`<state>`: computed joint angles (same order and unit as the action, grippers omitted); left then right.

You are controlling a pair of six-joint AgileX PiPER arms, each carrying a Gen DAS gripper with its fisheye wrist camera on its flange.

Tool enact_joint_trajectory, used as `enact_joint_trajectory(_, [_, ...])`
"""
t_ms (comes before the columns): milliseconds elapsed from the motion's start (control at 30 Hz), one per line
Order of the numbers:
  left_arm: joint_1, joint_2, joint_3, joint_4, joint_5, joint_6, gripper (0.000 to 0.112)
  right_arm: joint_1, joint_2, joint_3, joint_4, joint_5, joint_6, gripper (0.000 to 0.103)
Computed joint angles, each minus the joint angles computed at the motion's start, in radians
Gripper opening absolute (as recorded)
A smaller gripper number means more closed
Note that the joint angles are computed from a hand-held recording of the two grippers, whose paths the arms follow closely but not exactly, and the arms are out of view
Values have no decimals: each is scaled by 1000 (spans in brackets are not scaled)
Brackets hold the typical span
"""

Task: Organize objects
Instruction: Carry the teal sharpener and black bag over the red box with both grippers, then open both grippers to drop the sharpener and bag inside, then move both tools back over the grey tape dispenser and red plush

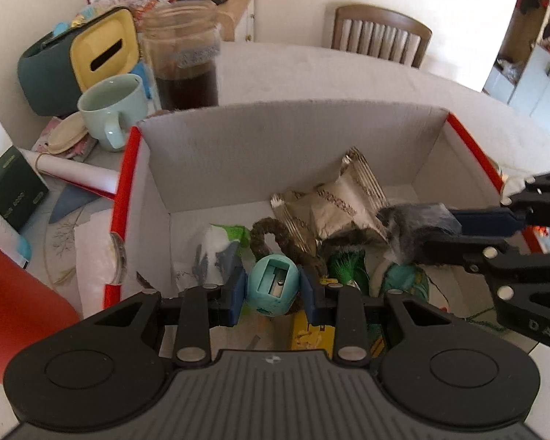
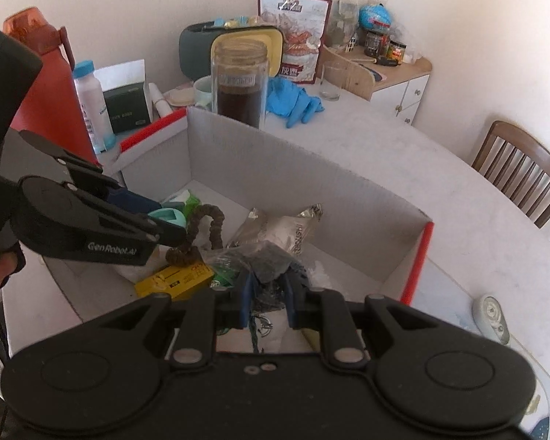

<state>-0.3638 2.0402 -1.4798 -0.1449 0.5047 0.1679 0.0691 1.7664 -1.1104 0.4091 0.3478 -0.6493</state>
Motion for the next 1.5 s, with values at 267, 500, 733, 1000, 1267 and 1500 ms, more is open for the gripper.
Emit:
enact_joint_trajectory(267, [-12, 36, -47, 2, 47, 24, 31, -1, 60, -51, -29, 40, 29, 17])
enact_joint_trajectory(500, [-3, 47, -62, -25, 60, 46, 31, -29, 58, -59, 20, 78, -7, 21])
enact_joint_trajectory(733, [5, 19, -20, -70, 32, 75, 54, -71, 16, -35, 109, 120, -89, 31])
enact_joint_trajectory(1000, [-13, -59, 49, -71, -15, 77, 58, -116, -59, 9, 207, 148, -181, 36])
enact_joint_trajectory(1267, [-47, -141, 84, -22, -38, -4, 64, -180, -152, 50, 327, 194, -296, 48])
enact_joint_trajectory(1500, [-111, -192, 86, 102, -49, -149, 71, -264, -223, 74, 416, 259, -392, 58])
